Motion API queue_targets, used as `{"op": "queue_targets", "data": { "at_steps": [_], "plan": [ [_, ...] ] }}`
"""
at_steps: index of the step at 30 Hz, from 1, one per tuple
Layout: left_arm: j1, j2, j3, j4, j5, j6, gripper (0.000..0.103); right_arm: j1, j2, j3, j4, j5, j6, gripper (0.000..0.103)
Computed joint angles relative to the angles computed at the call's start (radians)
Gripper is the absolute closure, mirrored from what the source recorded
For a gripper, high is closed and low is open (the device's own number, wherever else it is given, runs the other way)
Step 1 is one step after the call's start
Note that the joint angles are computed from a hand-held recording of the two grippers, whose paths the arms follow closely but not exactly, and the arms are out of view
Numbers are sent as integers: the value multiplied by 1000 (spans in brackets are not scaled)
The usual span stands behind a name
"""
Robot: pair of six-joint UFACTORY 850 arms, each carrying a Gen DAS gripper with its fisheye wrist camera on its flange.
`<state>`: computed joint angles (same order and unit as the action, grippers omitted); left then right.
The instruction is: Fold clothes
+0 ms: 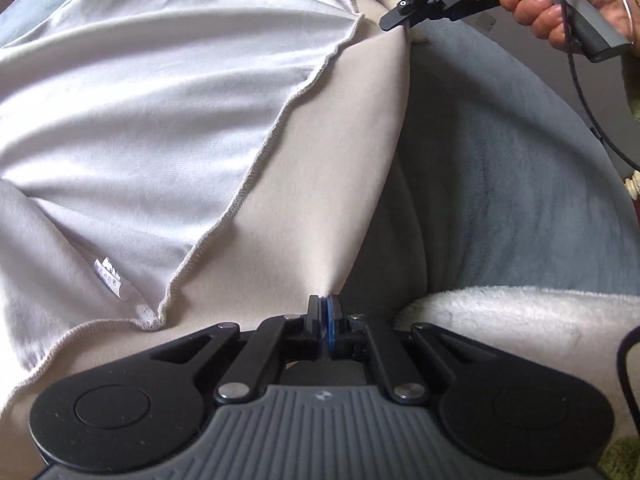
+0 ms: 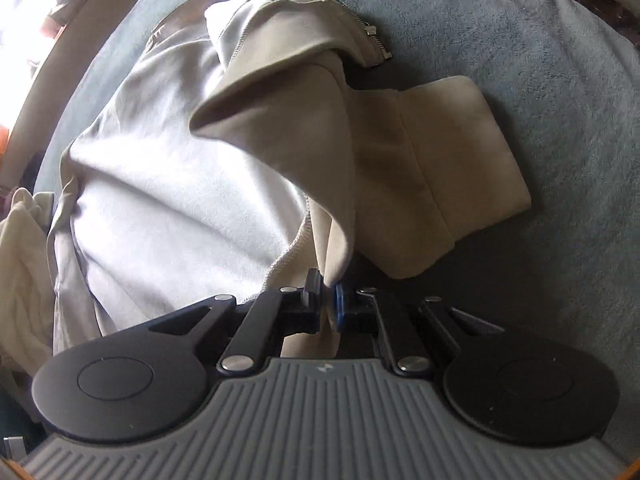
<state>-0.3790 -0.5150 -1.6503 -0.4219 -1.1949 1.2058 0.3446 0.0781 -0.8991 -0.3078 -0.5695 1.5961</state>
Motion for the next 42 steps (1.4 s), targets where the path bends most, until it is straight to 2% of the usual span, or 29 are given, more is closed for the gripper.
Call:
{"op": "queue_targets", "data": {
  "at_steps": [5, 8, 9, 10, 11, 12, 14, 17, 18, 21, 23, 25, 27, 30, 33, 35, 36, 37, 38, 40, 42],
  "plan": [
    [-27, -57, -28, 85, -33, -72, 100, -6, -71, -56, 1, -120, -132, 97],
    [-39, -106, -58, 160, -69, -185, 97, -33, -104, -36, 71, -83, -240, 91],
    [-33, -115, -77, 147, -83, -184, 93, -31, -90, -35, 80, -97, -256, 85],
    [-23, -113, -84, 131, -88, -176, 81, -27, -75, -37, 89, -121, -273, 72],
    [-11, -108, -92, 113, -92, -165, 68, -23, -59, -40, 97, -145, -290, 64],
    [1, -113, -116, 103, -105, -168, 64, -13, -45, -53, 82, -197, -296, 56],
    [19, -137, -185, 102, -135, -198, 61, 7, -18, -85, 42, -294, -308, 56],
    [35, -187, -308, 103, -149, -269, 61, -2, 2, -140, -53, -245, -312, 55],
    [40, -205, -346, 95, -141, -288, 61, -14, -13, -166, -96, -193, -322, 54],
    [39, -270, -459, 74, -105, -337, 60, -76, -141, -276, -237, 5, -380, 37],
    [26, -301, -491, 82, -67, -380, 60, -124, -270, -376, -328, 132, -387, 34],
    [7, -324, -509, 118, -37, -421, 60, -185, -426, -518, -262, 207, -485, 33],
    [-17, -306, -451, 167, 24, -451, 61, -237, -589, -697, -69, 216, -694, 33],
    [-44, -273, -366, 228, 91, -493, 61, -266, -809, -994, 155, 96, -1008, 32],
    [-53, -240, -303, 244, 160, -485, 58, -276, -1027, -1308, 282, -110, -1240, 32],
    [-57, -223, -269, 251, 199, -493, 56, -261, -1125, -1447, 228, -237, -1268, 45],
    [-58, -217, -257, 253, 212, -507, 55, -250, -1138, -1470, 180, -254, -1259, 51],
    [-60, -212, -248, 256, 223, -517, 55, -239, -1139, -1474, 130, -255, -1245, 73],
    [-61, -207, -241, 261, 233, -525, 55, -228, -1141, -1480, 79, -257, -1231, 89],
    [-64, -198, -227, 270, 250, -538, 55, -211, -1122, -1465, -106, -231, -1105, 93],
    [-65, -194, -220, 275, 260, -538, 55, -215, -1147, -1505, -230, -244, -979, 93]
  ]
}}
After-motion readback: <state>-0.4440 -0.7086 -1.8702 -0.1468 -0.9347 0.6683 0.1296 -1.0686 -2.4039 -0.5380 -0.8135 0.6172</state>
